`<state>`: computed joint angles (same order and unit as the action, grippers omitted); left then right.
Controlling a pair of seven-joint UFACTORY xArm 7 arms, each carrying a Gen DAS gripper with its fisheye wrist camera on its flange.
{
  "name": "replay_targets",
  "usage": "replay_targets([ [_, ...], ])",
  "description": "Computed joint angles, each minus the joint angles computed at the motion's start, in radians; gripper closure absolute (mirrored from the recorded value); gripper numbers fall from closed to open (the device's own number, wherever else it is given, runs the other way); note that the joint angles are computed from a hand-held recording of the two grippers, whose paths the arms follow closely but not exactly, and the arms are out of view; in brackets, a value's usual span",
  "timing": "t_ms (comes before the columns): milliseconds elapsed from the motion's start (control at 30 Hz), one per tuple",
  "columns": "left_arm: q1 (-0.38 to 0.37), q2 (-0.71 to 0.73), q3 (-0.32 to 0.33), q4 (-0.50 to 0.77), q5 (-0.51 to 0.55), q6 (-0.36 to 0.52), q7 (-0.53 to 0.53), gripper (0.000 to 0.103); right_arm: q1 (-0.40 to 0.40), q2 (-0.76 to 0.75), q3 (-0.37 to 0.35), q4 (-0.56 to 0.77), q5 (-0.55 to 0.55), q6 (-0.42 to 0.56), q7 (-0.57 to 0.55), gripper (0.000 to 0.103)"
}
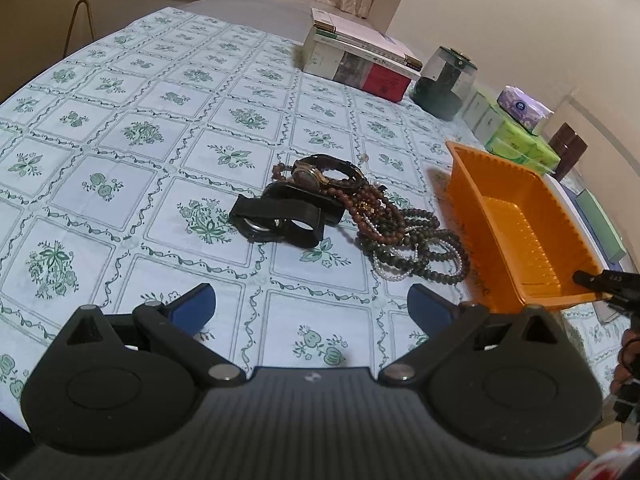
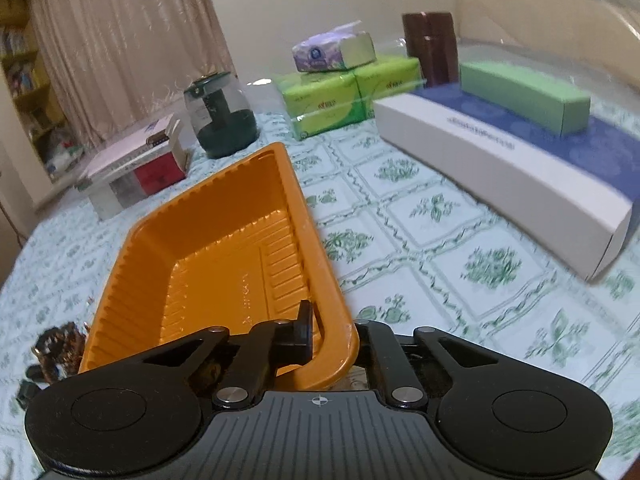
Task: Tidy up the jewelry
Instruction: 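Grasp the black watch band with the left gripper while the right gripper holds the tray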
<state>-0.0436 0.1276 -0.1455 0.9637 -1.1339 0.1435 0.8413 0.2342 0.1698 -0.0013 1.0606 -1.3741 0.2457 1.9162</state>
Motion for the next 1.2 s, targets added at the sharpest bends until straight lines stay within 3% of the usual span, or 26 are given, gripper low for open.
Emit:
replay_targets([
  [133,0.011,0.029,0.002,0.028,0.013,-0.003,0.030,0.002,0.015,-0.027,0.023,0.005,0.082,0.087,-0.179,0.096],
  [333,0.079,0.123,-0.052,0.118,0.025,-0.060,0.195,0.006,0.049,-0.047,0.058,0.042,0.129,0.232,-0.425,0.097],
  [467,0.098,0.201,-0.061,0.183,0.140,-0.083,0.167,0.010,0.076,-0.038,0.076,0.073,0.132,0.310,-0.530,0.097],
  [600,0.112,0.267,-0.078,0.243,0.227,-0.072,0.082,0.010,0.096,-0.026,0.079,0.092,0.139,0.343,-0.568,0.097],
  [667,0.125,0.300,-0.109,0.262,0.258,-0.099,0.082,0.010,0.102,-0.018,0.079,0.105,0.148,0.356,-0.587,0.098],
  [900,0.072,0.362,-0.095,0.264,0.440,-0.211,0.053,0.010,0.113,-0.005,0.068,0.128,0.177,0.369,-0.626,0.098],
  [1033,0.033,0.368,-0.054,0.256,0.509,-0.236,0.009,0.024,0.117,0.000,0.064,0.131,0.175,0.365,-0.623,0.098],
  [1167,0.049,0.361,-0.070,0.240,0.566,-0.252,-0.018,0.029,0.118,-0.002,0.062,0.125,0.166,0.359,-0.611,0.098],
  [1200,0.062,0.359,-0.083,0.234,0.579,-0.258,-0.023,0.037,0.118,-0.002,0.062,0.125,0.166,0.360,-0.608,0.098],
])
